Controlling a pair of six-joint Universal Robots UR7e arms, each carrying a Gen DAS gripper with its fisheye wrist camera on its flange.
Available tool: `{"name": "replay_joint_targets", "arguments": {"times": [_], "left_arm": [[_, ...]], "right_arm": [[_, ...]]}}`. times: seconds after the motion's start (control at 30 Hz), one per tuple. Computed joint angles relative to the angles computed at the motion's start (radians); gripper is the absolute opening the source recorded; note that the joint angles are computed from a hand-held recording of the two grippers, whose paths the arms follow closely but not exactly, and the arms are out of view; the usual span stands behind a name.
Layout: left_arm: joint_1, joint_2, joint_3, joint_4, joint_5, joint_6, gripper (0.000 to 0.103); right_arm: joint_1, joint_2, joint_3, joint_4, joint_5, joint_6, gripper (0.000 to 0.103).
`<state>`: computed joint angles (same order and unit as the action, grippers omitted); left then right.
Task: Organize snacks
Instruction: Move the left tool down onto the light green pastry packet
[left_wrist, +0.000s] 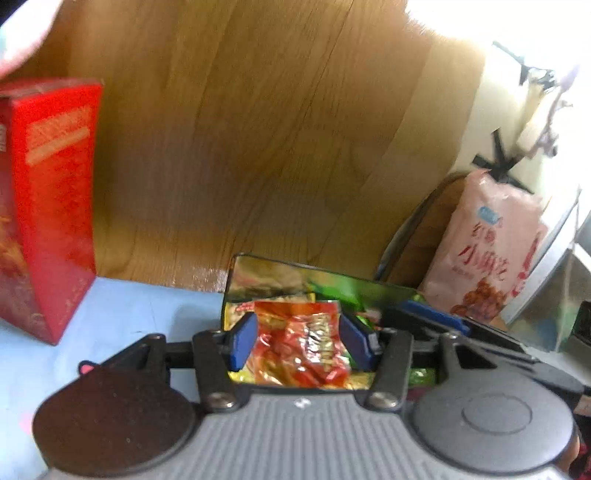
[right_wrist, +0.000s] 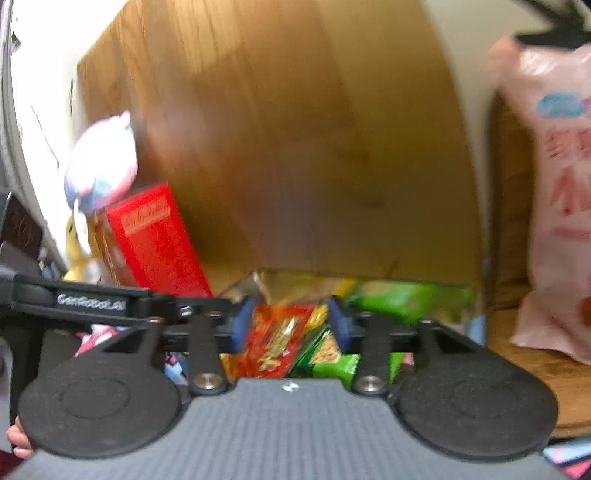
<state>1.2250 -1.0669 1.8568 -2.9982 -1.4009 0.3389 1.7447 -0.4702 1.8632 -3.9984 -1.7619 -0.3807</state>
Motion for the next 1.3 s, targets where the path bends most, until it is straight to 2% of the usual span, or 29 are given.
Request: {"name": "replay_joint_targets", "arguments": {"times": [0.2,0.3,0.43,0.57,0.67,0.73,0.93,1.0,1.03,1.13,1.3], "left_arm": [[0.0,-0.123,0.15,-0.01,-0.082,0.003,0.054],[0.009,-0.172,0.22,0.022,-0.104,0.004,0.055],[0.019,-0.183,0.271,0.079,-0.109,-0.01,0.055],[0.01,-0.16,0.297,0.092,-0.103,-0.02,0.055],[-0.007,-0.149,0.326,0.073,-0.08,-0.014,0.055],[-0.015,-0.15,0.343,0.063,-0.065,-0.02,0.055],[-0.021,-0.18,0.394,0.04,-0.055,-0.029,0.052],[-0.024,-0.192,0.406,0.046,-0.057,-0.028,0.053],[-0.024,-0.201,0.413,0.049,-0.058,-0.027,0.053],[-0.021,-0.229,0.432,0.067,-0.074,-0.026,0.053],[-0.033,-0.285,0.492,0.056,-0.065,-0.012,0.053]], "right_arm": [[-0.001,-0.049,0.213,-0.171,0.028,0.026,0.052],[-0.01,-0.052,0.323,-0.193,0.022,0.046,0.058],[0.009,0.003,0.4,-0.265,-0.058,0.064,0.067],[0.033,0.042,0.452,-0.342,-0.109,0.086,0.069],[0.077,0.051,0.431,-0.298,-0.181,0.084,0.069],[0.116,0.072,0.39,-0.273,-0.25,0.05,0.069],[0.154,0.108,0.34,-0.222,-0.301,-0.052,0.069],[0.171,0.126,0.314,-0.218,-0.339,-0.082,0.064],[0.178,0.133,0.307,-0.225,-0.35,-0.096,0.057],[0.185,0.14,0.314,-0.243,-0.351,-0.085,0.048],[0.212,0.15,0.337,-0.263,-0.363,-0.086,0.048]]}}
